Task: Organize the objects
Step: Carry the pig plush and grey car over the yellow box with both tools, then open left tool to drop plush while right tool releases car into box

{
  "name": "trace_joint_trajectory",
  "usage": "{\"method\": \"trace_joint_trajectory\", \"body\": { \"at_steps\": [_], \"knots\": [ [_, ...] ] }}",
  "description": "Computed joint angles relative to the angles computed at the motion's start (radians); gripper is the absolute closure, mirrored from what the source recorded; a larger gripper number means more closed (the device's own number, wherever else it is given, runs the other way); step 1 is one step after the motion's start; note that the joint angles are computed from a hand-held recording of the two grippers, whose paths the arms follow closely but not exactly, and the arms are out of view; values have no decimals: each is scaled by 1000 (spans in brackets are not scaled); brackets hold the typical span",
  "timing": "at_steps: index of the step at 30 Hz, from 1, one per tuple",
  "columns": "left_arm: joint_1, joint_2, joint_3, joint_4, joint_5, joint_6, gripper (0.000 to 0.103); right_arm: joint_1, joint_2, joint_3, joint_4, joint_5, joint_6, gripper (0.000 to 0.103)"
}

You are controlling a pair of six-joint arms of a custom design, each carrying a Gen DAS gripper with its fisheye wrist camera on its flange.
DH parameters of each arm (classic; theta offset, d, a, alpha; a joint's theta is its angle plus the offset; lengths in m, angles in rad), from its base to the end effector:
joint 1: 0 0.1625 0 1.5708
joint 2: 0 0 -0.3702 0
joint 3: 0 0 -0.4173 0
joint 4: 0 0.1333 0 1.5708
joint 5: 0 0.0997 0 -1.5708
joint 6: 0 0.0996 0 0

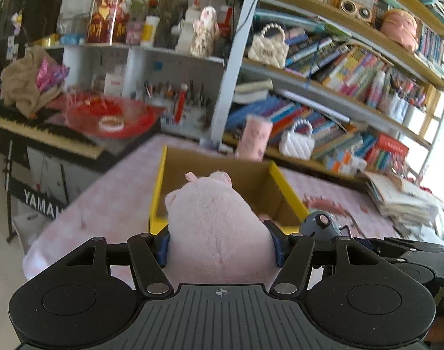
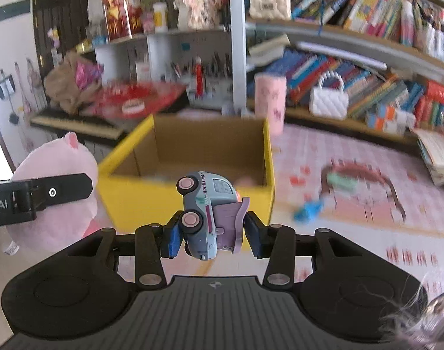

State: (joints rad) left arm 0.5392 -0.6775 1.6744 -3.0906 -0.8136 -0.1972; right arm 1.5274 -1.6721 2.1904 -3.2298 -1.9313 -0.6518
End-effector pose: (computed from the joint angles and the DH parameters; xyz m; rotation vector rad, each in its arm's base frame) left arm -0.4435 -0.5004 0.0312 0.7925 2.4643 -1.1530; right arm 0.0785 -0.4552 0.3758 0.4086 -2.1498 1.1759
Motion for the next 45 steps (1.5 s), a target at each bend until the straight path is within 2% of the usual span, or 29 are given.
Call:
{"method": "trace_joint_trajectory", "body": {
  "at_steps": [7, 14, 20, 26, 28, 35, 40, 43, 45],
  "knots": [
    [52, 148, -233, 36, 19, 67, 42, -25, 153, -202, 49, 73, -55, 61],
    [104, 293, -451, 171, 25, 34, 42, -57, 303, -404, 259, 57, -168, 61],
    [129, 356, -556, 277, 34, -2, 42, -72, 377, -514, 417, 39, -248, 61],
    [148, 376, -591, 402, 41, -68, 43, -76, 411, -576, 528, 20, -271, 61],
    [146, 389, -603, 404, 50, -30, 42, -76, 420, -594, 555, 14, -273, 61],
    [159, 394, -614, 448, 21, -69, 42, -68, 445, -640, 636, -26, -244, 61],
    [157, 387, -599, 435, 17, -86, 40, -69, 447, -639, 625, -25, -248, 61],
    [155, 373, -587, 439, 2, -110, 36, -72, 435, -611, 571, -9, -264, 60],
    [145, 364, -568, 417, 20, -107, 34, -74, 418, -577, 507, 11, -273, 59]
  ]
}}
